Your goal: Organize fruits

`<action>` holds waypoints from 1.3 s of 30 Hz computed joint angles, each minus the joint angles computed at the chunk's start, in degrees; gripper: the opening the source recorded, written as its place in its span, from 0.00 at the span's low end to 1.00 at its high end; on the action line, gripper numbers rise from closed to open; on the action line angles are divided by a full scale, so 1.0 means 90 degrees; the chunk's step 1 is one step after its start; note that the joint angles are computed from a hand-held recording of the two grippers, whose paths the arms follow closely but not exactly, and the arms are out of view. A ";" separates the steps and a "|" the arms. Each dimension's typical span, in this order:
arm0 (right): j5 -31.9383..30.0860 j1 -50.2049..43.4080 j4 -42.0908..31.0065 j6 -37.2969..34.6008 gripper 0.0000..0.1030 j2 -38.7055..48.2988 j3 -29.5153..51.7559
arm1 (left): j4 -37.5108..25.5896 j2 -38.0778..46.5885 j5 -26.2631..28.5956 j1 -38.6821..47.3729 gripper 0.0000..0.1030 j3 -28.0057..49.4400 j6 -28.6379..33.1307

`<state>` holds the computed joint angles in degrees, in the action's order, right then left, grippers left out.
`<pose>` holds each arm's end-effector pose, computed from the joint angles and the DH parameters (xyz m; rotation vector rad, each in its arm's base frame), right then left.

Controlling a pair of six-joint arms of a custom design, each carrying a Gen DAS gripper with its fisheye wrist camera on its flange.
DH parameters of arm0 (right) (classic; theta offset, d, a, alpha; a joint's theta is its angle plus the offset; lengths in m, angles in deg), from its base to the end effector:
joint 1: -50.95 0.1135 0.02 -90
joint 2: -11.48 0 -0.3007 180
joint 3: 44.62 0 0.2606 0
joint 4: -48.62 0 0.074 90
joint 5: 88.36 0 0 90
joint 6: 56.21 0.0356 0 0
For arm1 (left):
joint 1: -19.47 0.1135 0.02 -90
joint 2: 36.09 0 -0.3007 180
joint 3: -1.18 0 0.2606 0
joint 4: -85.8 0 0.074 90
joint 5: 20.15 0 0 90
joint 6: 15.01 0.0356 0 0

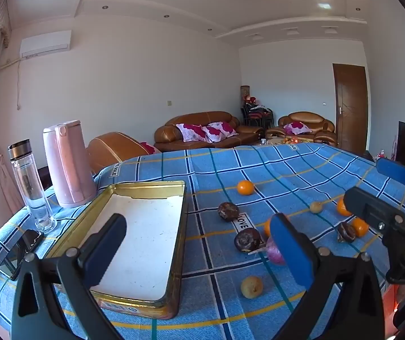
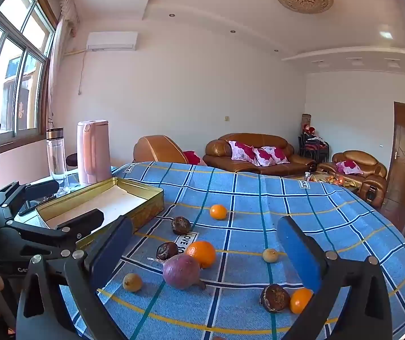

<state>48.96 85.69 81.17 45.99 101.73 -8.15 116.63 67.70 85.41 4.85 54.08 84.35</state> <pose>0.2341 0.1305 0.1684 0.1724 1.8165 -0.2261 0.3438 -0.0995 0.1662 0.5759 1.8323 -0.3223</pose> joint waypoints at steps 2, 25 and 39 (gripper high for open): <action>-0.0004 -0.0014 0.0054 -0.0033 0.99 -0.0015 -0.0039 | 0.0040 0.0008 0.0011 -0.0003 1.00 0.0001 0.0039; -0.0089 -0.0187 0.0019 0.0373 0.99 -0.0002 -0.0219 | 0.0204 0.0173 -0.0107 -0.0078 1.00 -0.0025 0.0075; -0.0107 -0.0227 0.0133 0.0350 0.99 0.0132 -0.0219 | 0.0222 0.0229 -0.0144 -0.0088 1.00 -0.0019 0.0107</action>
